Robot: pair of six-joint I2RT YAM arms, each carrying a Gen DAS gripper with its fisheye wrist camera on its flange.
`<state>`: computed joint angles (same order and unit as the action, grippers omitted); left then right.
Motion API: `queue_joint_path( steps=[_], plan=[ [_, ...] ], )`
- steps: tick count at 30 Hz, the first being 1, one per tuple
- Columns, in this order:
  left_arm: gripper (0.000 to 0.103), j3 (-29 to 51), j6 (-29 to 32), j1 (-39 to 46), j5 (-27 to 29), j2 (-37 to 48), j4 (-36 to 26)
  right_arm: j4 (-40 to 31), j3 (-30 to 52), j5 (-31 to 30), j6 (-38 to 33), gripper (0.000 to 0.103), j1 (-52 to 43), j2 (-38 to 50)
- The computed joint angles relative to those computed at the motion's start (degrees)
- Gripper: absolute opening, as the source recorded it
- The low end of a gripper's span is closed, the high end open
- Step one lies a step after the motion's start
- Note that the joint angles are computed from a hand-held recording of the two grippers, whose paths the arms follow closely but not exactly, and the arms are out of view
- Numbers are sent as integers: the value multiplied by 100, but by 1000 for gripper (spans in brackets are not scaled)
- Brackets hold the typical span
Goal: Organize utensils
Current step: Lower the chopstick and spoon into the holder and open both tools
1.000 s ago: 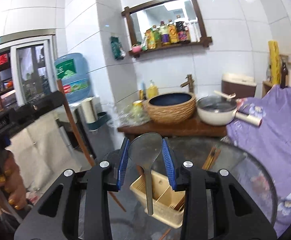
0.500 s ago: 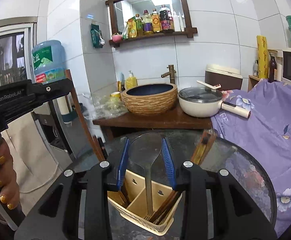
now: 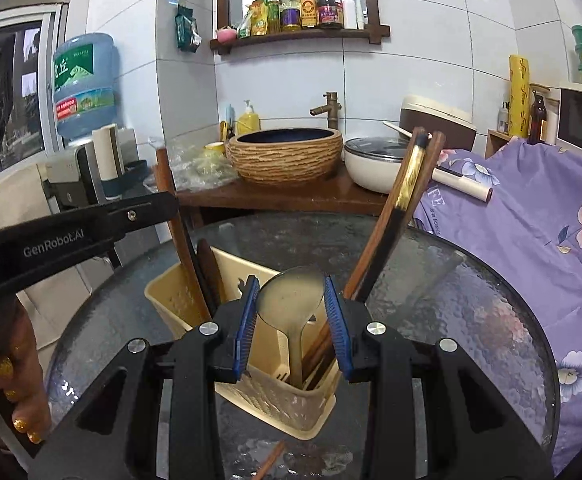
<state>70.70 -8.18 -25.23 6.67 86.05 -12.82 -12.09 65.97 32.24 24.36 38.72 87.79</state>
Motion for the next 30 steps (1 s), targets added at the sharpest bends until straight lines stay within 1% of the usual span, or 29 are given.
queue_joint_path(
  steps=[4, 6, 7, 8, 9, 10, 11, 12, 14, 15, 16, 18, 20, 23, 25, 27, 30],
  plan=[
    [7, -59, 36, 8, 23, 8, -11, 55, -109, 6, 74, 34, -31, 39],
    [11, -114, 105, -16, -4, -29, -2, 118, -202, 58, 68, 35, 5, -22],
    [22, -203, 126, -13, -17, -93, 49, 146, -242, 105, 59, 37, 32, -66],
    [40, -301, 128, -4, -24, -168, 98, 160, -271, 143, 50, 42, 56, -109],
    [46, -438, 113, 17, -22, -273, 179, 178, -330, 193, 49, 46, 99, -175],
    [53, -542, 105, 28, -35, -358, 238, 203, -405, 256, 54, 52, 150, -251],
    [56, -655, 114, 36, -66, -454, 288, 224, -511, 354, 65, 54, 232, -351],
    [58, -768, 142, 62, -78, -548, 318, 200, -564, 402, 75, 54, 285, -417],
    [71, -986, 132, 149, -52, -713, 346, 93, -719, 451, 222, 55, 411, -575],
    [73, -1072, 116, 202, -10, -773, 333, 21, -774, 434, 312, 56, 441, -635],
    [75, -1181, 83, 285, 80, -845, 314, -81, -839, 404, 446, 57, 484, -699],
    [76, -1365, 52, 412, 240, -956, 274, -348, -967, 337, 786, 57, 584, -804],
    [77, -1596, 73, 513, 311, -1084, 245, -713, -974, 297, 1164, 57, 682, -776],
    [77, -1949, 150, 627, 428, -1264, 174, -1225, -1000, 63, 1745, 57, 802, -586],
    [77, -2145, 180, 683, 530, -1343, 118, -1321, -1082, -169, 2037, 57, 820, -500],
    [77, -2336, 217, 724, 603, -1419, 79, -1237, -1253, -455, 2282, 57, 825, -433],
    [77, -2642, 245, 754, 685, -1505, 33, -1252, -1312, -527, 2589, 57, 938, -213]
  ],
)
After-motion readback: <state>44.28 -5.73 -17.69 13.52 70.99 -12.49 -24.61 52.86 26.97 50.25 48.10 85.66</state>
